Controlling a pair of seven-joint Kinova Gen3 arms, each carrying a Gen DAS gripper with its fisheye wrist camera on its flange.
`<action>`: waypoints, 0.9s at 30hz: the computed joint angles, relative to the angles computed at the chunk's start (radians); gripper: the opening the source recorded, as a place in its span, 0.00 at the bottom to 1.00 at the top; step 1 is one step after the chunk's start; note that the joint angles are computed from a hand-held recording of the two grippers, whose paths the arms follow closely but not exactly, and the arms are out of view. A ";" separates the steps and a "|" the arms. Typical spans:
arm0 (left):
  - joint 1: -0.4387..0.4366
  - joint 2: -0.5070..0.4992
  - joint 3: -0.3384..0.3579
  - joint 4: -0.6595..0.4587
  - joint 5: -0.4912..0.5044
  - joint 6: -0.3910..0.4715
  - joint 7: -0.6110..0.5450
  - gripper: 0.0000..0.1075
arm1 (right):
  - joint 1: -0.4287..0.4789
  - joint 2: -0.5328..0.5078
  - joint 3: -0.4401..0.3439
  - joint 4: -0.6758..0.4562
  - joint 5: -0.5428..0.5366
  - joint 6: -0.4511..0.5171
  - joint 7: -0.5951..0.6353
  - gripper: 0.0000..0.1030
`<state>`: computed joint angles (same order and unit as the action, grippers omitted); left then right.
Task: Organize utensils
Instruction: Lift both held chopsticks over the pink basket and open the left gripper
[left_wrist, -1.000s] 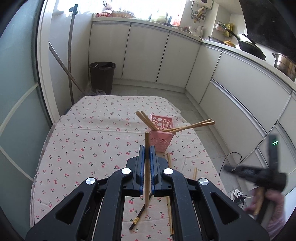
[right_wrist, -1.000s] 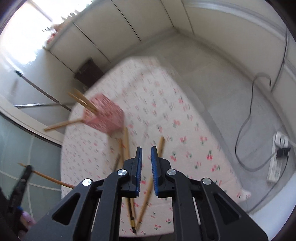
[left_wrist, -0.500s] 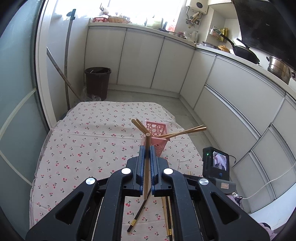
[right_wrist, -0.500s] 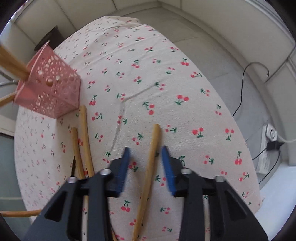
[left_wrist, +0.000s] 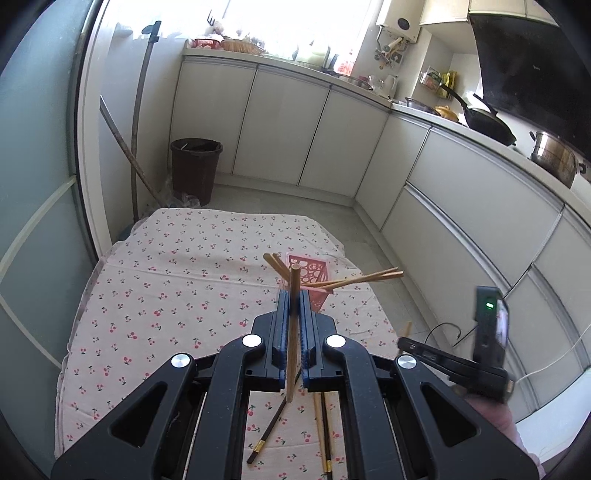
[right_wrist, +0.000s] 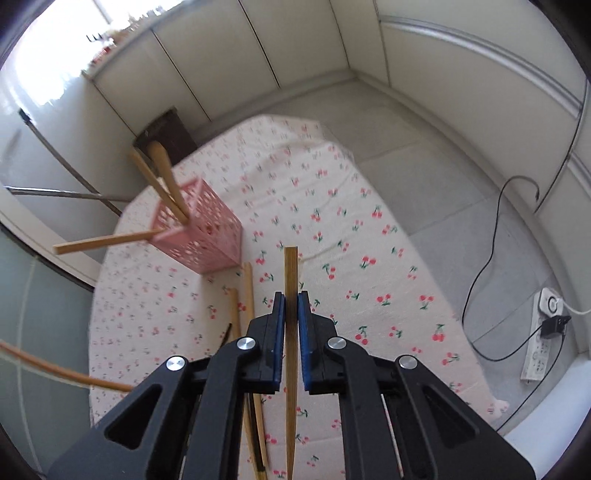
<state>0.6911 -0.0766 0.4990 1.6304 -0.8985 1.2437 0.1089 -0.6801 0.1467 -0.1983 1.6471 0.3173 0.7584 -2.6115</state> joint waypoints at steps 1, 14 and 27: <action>-0.002 -0.003 -0.004 -0.004 0.001 -0.005 0.002 0.04 | 0.001 -0.032 0.001 0.018 0.010 -0.011 -0.003 0.07; -0.018 0.082 -0.072 -0.244 -0.082 0.022 -0.066 0.04 | 0.198 -0.229 -0.019 0.151 -0.151 -0.215 0.085 0.07; 0.044 0.309 -0.273 -0.510 -0.080 0.112 -0.159 0.05 | 0.293 -0.267 -0.013 0.179 -0.306 -0.262 0.200 0.07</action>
